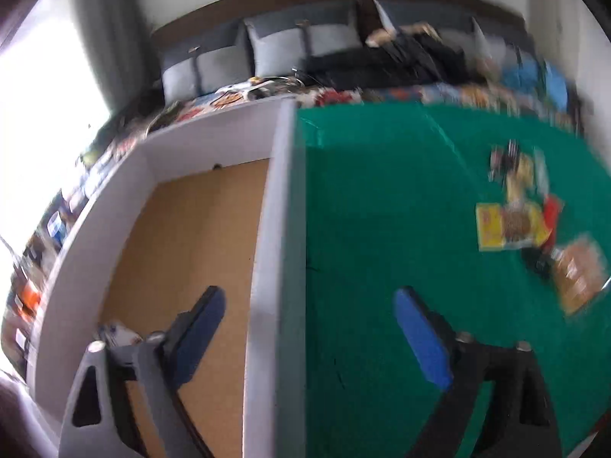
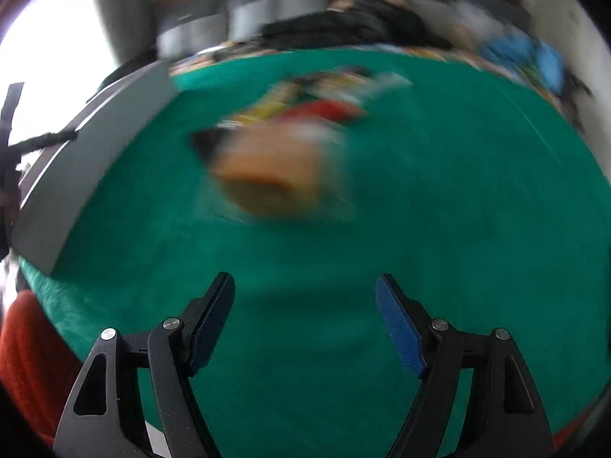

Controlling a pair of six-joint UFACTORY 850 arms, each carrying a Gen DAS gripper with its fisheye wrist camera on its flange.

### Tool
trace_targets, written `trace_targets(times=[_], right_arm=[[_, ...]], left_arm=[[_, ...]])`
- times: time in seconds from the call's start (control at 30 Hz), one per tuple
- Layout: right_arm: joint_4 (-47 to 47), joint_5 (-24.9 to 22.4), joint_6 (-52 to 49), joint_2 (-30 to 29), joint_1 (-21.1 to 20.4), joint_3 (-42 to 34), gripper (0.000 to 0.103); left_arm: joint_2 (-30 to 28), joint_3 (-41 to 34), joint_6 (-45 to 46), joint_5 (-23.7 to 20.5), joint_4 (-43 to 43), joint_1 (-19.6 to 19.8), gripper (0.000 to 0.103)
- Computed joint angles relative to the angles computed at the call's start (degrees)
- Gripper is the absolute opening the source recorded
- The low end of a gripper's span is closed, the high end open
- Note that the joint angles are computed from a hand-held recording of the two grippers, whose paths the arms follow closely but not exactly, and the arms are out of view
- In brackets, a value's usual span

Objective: Organize snacks
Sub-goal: 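Release the sausage bun into the box with the left gripper while the right gripper drops the white pack there, then move both tools back over the remaining snacks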

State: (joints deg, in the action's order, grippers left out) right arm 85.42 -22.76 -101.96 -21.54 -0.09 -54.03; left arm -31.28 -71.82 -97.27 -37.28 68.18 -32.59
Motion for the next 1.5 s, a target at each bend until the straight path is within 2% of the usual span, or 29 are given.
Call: trace_targets(times=[0.03, 0.23, 0.3, 0.43, 0.5, 0.6, 0.63, 0.7, 0.73, 0.8, 0.87, 0.97, 1.07, 1.17, 1.3, 1.5], right_arm=[[-0.49, -0.11, 0.86, 0.02, -1.07, -0.05, 0.079], [5.50, -2.12, -4.71, -1.04, -3.88, -1.65, 0.079], [5.41, -2.47, -4.24, -1.91, -3.99, -2.79, 0.079], [4.92, -1.04, -5.12, 0.82, -4.02, 1.00, 0.079], [5.30, -0.34, -5.79, 0.78, -4.24, 1.44, 0.079], [7.00, 0.47, -7.02, 1.10, -5.06, 1.71, 0.079], [8.92, 0.80, -8.86, 1.32, -5.31, 1.89, 0.079], [14.11, 2.04, -14.73, 1.97, -5.65, 2.62, 0.079], [16.77, 2.80, -17.98, 2.17, -5.74, 2.96, 0.079], [20.87, 4.38, -23.05, 1.98, -5.74, 3.22, 0.079], [20.97, 6.55, -22.65, 1.21, -5.52, 2.63, 0.079], [18.79, 6.66, -19.15, 0.50, -5.87, 1.90, 0.079], [21.96, 6.47, -22.62, 0.90, -5.98, 2.45, 0.079], [23.83, 6.09, -24.95, 1.27, -5.97, 3.21, 0.080], [24.56, 5.59, -26.92, 1.74, -5.51, 4.29, 0.080], [23.30, 5.96, -26.02, 1.59, -4.37, 4.70, 0.080]], left_arm=[[-0.75, -1.16, 0.03, 0.24, -0.91, -0.63, 0.079], [-0.49, -1.30, -7.34, -0.29, 2.83, -5.23, 0.079], [-0.29, -1.29, -6.03, 0.62, 1.25, -6.07, 0.079], [-0.49, -2.00, -4.12, 0.52, -0.93, -6.61, 0.082], [-1.21, -3.16, -3.79, -3.14, -1.26, -6.94, 0.087], [-1.06, -3.26, -8.85, -11.42, 1.67, -8.63, 0.088], [-0.78, -3.27, -11.23, -15.07, 3.37, -9.80, 0.088], [0.20, -2.66, -15.27, -19.56, 7.69, -12.19, 0.090], [0.52, -2.67, -16.59, -21.87, 10.00, -13.72, 0.099], [0.72, -2.86, -18.58, -24.68, 14.74, -16.69, 0.103], [0.44, -3.79, -18.91, -23.28, 16.59, -19.05, 0.103], [0.02, -4.84, -19.89, -13.76, 14.16, -20.33, 0.103], [-2.76, -6.42, -19.53, -5.51, 10.31, -20.39, 0.103], [-5.99, -7.57, -17.26, -1.74, 4.60, -20.05, 0.103], [-6.35, -4.93, -19.15, 4.41, -1.43, -17.98, 0.103], [-7.28, -4.57, -19.68, 4.84, -2.77, -17.99, 0.103]])
